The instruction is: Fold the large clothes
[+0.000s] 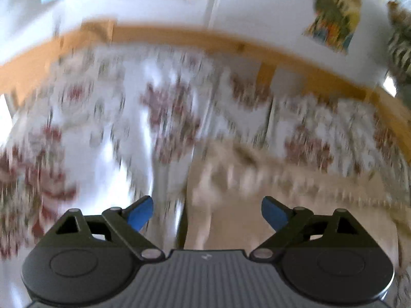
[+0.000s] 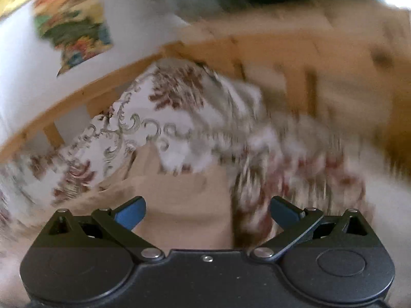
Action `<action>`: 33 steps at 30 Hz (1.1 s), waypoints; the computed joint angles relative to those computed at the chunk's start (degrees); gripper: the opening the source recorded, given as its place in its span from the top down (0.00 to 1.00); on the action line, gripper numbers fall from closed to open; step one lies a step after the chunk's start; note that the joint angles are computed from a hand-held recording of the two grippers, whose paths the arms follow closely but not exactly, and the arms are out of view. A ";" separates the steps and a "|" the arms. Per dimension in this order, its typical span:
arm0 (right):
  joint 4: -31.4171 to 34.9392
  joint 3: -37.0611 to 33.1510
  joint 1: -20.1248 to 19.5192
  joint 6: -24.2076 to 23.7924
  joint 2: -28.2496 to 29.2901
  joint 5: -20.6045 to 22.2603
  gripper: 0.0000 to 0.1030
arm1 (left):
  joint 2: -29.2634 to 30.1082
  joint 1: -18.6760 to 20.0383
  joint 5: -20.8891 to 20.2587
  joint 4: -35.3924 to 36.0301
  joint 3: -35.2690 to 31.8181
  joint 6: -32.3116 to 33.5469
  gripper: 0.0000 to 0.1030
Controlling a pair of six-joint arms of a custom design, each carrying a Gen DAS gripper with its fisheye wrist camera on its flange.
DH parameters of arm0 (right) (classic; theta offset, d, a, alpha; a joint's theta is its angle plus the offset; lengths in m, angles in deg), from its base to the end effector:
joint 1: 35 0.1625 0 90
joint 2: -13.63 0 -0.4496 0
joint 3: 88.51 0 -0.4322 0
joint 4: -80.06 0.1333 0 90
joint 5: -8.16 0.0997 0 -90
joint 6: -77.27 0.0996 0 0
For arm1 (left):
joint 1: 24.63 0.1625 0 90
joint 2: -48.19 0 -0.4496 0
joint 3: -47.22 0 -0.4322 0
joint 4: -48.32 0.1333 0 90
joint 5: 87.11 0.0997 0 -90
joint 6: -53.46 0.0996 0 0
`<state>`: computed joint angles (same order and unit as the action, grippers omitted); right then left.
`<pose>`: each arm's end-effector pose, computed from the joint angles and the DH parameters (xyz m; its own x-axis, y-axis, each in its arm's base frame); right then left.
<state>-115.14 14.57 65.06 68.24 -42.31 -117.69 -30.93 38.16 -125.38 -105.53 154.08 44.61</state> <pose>0.1903 -0.6437 0.2601 -0.8594 0.2617 0.4392 -0.2302 0.5690 -0.7895 -0.0791 -0.6163 0.4118 -0.8101 -0.2373 -0.5361 0.2477 0.6902 -0.6799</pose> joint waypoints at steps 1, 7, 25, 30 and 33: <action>2.78 1.27 -0.32 4.70 -1.48 1.37 0.01 | -0.40 0.34 0.10 5.35 -0.42 -4.77 0.09; 14.50 3.85 -2.01 18.87 -5.11 2.79 0.02 | 1.51 2.76 -1.80 18.79 -2.99 -13.85 0.33; -3.24 4.53 -0.32 2.21 -1.57 3.77 0.95 | -2.85 -1.90 2.04 -2.11 4.35 -10.53 0.92; -10.57 2.46 1.88 -12.47 1.67 -0.10 0.96 | -3.18 -0.52 3.46 10.75 2.65 -15.87 0.92; -0.75 0.69 1.15 -7.11 1.71 -4.00 0.95 | -1.17 1.04 3.67 16.63 1.11 -18.19 0.88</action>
